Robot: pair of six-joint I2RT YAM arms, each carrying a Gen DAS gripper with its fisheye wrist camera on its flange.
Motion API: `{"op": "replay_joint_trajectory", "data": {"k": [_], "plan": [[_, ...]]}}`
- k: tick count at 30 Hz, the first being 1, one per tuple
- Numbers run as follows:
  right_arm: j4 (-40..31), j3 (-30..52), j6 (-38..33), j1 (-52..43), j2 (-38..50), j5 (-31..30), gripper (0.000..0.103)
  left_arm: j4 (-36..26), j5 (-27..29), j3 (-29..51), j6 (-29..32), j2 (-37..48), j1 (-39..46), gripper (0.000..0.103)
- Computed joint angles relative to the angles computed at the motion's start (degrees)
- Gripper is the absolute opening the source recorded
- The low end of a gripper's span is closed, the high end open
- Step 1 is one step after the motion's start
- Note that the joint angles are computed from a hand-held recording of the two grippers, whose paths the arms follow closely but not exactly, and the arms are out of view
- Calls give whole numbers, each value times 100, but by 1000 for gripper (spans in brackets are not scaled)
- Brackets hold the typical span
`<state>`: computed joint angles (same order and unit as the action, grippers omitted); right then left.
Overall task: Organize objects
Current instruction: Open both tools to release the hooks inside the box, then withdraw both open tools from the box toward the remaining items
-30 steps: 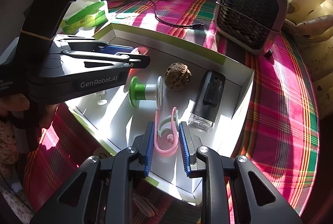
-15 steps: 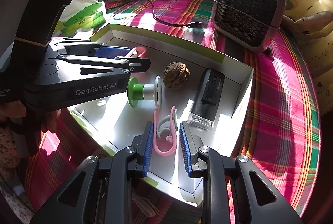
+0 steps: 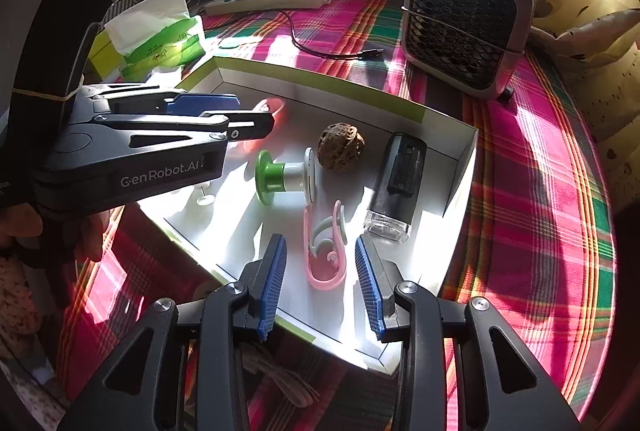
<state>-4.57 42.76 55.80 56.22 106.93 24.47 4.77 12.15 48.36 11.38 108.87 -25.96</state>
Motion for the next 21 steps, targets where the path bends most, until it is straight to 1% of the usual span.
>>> {"op": "replay_joint_trajectory", "data": {"k": [6,9,10,12,15,18,21], "plan": [[0,-68,223,171,-119,200,37,78,68,-301,48,-338,46,33],[-64,-70,350,268,-165,326,37,351,-164,-616,92,-601,-17,33],[-85,-68,394,300,-178,360,37,375,-160,-695,104,-677,-8,33],[-133,-74,483,395,-217,469,37,310,3,-773,132,-780,51,33],[-206,-79,636,517,-254,585,37,379,-4,-971,134,-960,58,33],[-289,-88,826,668,-293,746,37,365,130,-1149,127,-1149,129,33],[-350,-116,1003,821,-334,892,43,447,167,-1410,102,-1422,163,33]]}}
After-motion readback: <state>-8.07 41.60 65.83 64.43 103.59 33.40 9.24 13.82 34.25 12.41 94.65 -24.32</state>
